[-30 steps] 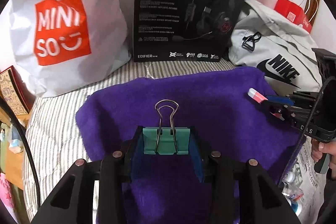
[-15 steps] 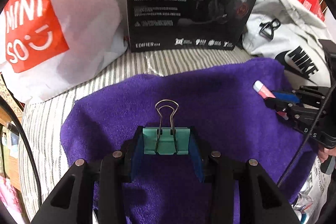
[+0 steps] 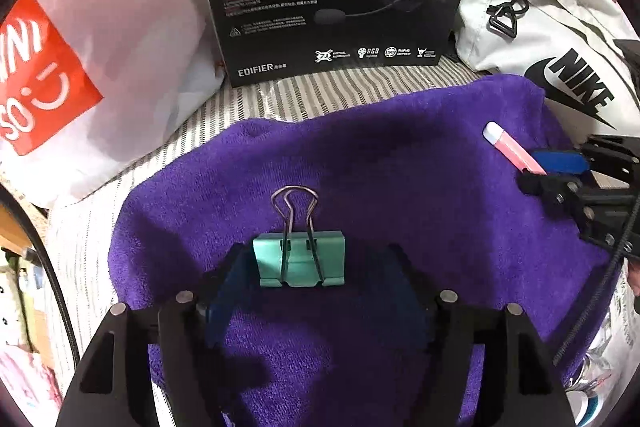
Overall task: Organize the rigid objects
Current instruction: 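Open the left tool to release the clip while the right tool releases the marker, then grasp the blue cap with the left tool while the right tool moves toward the white bottle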
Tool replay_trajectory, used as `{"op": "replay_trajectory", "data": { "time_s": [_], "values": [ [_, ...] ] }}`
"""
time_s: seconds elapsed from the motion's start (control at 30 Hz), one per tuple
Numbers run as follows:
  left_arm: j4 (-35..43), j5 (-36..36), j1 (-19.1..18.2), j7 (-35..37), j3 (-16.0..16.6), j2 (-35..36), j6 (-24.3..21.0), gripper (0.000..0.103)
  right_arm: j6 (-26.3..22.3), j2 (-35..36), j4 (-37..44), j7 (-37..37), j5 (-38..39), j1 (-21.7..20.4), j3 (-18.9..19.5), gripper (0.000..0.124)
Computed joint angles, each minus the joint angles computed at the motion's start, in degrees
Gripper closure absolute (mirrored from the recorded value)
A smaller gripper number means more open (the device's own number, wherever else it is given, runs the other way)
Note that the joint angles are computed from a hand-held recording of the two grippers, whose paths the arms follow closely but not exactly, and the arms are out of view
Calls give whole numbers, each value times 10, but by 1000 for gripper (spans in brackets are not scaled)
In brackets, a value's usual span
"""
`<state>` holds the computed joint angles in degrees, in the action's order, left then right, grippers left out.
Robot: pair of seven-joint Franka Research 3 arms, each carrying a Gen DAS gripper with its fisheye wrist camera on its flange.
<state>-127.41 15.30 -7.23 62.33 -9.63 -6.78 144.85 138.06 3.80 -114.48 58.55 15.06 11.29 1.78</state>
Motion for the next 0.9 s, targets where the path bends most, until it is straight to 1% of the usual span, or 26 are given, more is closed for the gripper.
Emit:
{"op": "replay_trajectory", "data": {
  "time_s": [0.03,0.13,0.2,0.27,0.37,0.5,0.6,0.67,0.73,0.83,0.9],
  "values": [
    [1,-3,0,-2,0,-2,-8,36,-2,-5,-6,-1,4,-1,0,88],
    [-13,5,0,-21,-3,-21,-11,36,-2,-27,-27,-3,13,-3,-2,88],
    [-29,12,-1,-33,-6,-46,-14,36,0,-44,-41,-1,18,-4,-3,88],
    [-56,19,-3,-49,-10,-83,-7,36,0,-67,-59,-1,18,-5,-4,88],
    [-97,-8,-18,-47,-3,-140,7,36,-13,-108,-86,-13,32,-7,-9,87],
    [-149,-22,-35,-69,-9,-220,18,36,-29,-168,-127,-21,47,-11,-15,87],
    [-172,-46,-60,-73,-8,-259,7,36,-40,-219,-163,-17,46,-14,-17,87],
    [-178,-50,-71,-80,-18,-277,-18,36,-51,-248,-182,-15,48,-16,-20,87],
    [-178,-46,-75,-93,-31,-276,-34,36,-58,-272,-199,-11,46,-19,-20,87],
    [-195,-64,-98,-104,-29,-289,-45,36,-69,-313,-229,-7,39,-24,-20,87],
    [-200,-68,-107,-111,-32,-297,-58,36,-80,-335,-244,-4,38,-27,-24,87]
  ]
}}
